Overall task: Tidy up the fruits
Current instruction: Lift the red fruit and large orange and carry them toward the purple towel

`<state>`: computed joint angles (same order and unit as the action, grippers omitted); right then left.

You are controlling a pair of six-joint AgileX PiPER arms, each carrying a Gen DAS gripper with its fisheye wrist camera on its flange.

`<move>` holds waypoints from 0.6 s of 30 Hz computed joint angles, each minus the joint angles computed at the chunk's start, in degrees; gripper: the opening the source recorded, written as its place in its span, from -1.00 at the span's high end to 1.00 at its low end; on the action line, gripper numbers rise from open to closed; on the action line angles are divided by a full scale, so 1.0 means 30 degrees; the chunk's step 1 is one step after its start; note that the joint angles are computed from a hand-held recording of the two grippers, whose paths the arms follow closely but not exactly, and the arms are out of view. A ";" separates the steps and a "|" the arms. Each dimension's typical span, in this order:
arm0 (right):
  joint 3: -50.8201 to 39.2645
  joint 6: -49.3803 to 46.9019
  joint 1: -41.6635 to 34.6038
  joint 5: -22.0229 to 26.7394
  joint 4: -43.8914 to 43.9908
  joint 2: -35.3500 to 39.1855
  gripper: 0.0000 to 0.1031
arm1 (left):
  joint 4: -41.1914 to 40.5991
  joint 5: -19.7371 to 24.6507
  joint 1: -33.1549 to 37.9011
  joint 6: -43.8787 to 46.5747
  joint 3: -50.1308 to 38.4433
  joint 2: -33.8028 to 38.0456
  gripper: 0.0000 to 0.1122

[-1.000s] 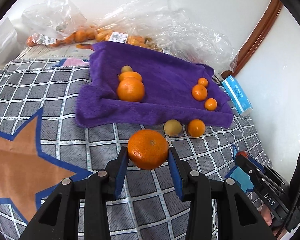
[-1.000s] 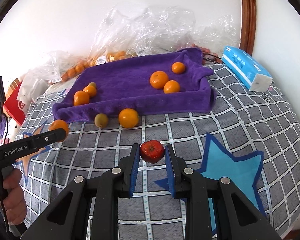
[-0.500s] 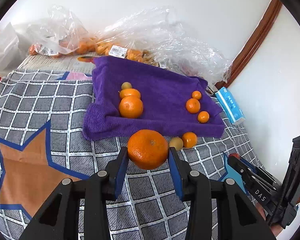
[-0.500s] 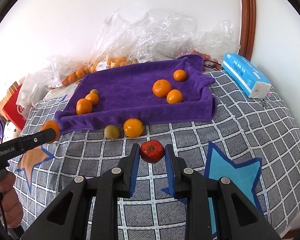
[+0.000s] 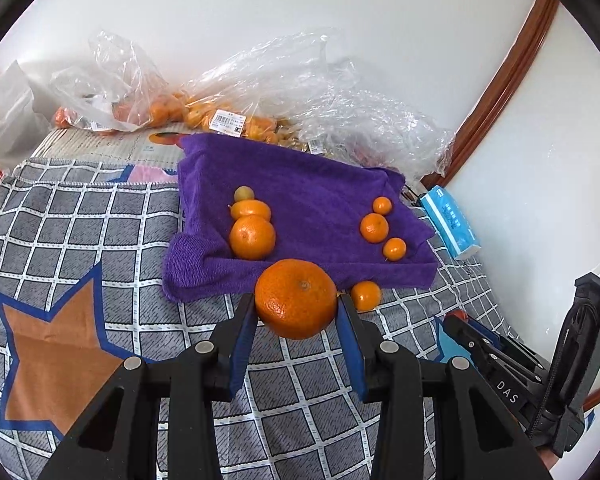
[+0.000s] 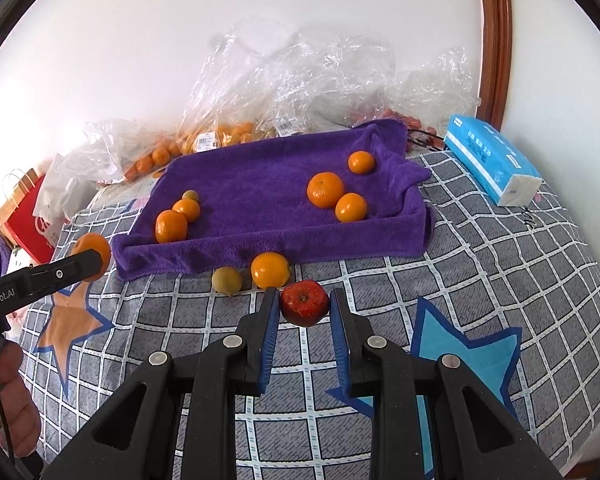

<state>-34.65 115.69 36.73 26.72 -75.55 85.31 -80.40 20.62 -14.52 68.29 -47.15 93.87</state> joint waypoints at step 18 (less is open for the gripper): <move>-0.0041 -0.0012 -0.0604 -0.0111 -0.0411 -0.0156 0.51 | 0.0826 0.0028 -0.0080 -0.1010 -0.0871 0.0207 0.33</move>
<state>-34.78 115.65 34.92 26.39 -76.79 84.85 -77.92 20.70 -14.76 65.26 -49.77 94.50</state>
